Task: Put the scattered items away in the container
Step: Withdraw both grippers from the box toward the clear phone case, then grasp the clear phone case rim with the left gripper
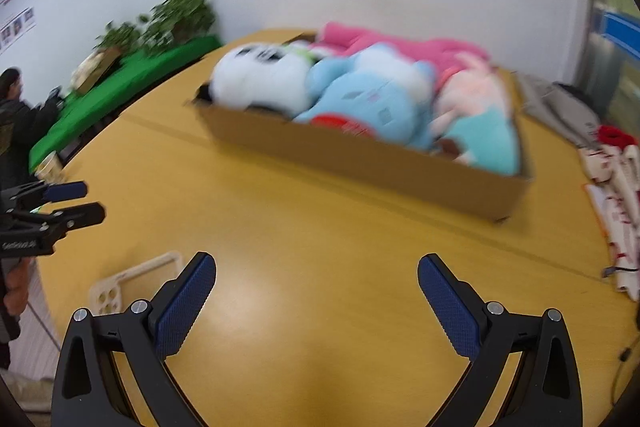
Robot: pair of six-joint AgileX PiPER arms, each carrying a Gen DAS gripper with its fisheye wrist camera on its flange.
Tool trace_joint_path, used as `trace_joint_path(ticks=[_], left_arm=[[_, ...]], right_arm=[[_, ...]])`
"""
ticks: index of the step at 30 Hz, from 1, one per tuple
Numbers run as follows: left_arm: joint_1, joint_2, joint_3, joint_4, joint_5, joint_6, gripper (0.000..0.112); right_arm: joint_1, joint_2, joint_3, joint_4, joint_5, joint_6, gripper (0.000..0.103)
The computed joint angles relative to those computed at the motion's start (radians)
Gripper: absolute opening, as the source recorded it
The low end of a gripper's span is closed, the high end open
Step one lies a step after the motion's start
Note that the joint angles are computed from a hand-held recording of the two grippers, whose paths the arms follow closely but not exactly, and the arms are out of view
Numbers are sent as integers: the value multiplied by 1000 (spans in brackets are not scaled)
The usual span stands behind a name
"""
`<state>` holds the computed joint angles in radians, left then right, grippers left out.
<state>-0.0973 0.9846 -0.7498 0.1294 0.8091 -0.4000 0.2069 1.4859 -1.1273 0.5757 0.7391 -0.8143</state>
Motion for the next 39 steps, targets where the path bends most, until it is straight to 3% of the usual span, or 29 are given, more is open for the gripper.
trace_joint_path(ticks=[5, 10, 17, 21, 23, 29, 30, 31, 39], left_arm=[[73, -69, 77, -45, 64, 56, 78], [126, -112, 139, -107, 100, 110, 78], [114, -114, 201, -144, 107, 80, 75], [-5, -107, 211, -37, 111, -68, 62], [-37, -109, 210, -1, 121, -108, 51], [-42, -95, 197, 5, 125, -102, 15], [-34, -87, 193, -6, 119, -85, 10], [-30, -77, 189, -10, 112, -74, 10], [-30, 118, 74, -66, 17, 34, 9]], right_arm=[[131, 40, 54, 44, -4, -72, 101], [256, 91, 65, -5, -49, -57, 94], [307, 165, 21, -89, -59, -4, 86], [330, 204, -18, -144, -34, 48, 73], [340, 215, -27, -159, -26, 62, 71], [352, 218, -18, -177, -32, 73, 52], [345, 216, -19, -173, -29, 72, 43], [336, 214, -19, -167, -25, 71, 35], [254, 156, 52, -172, -65, 126, 22]])
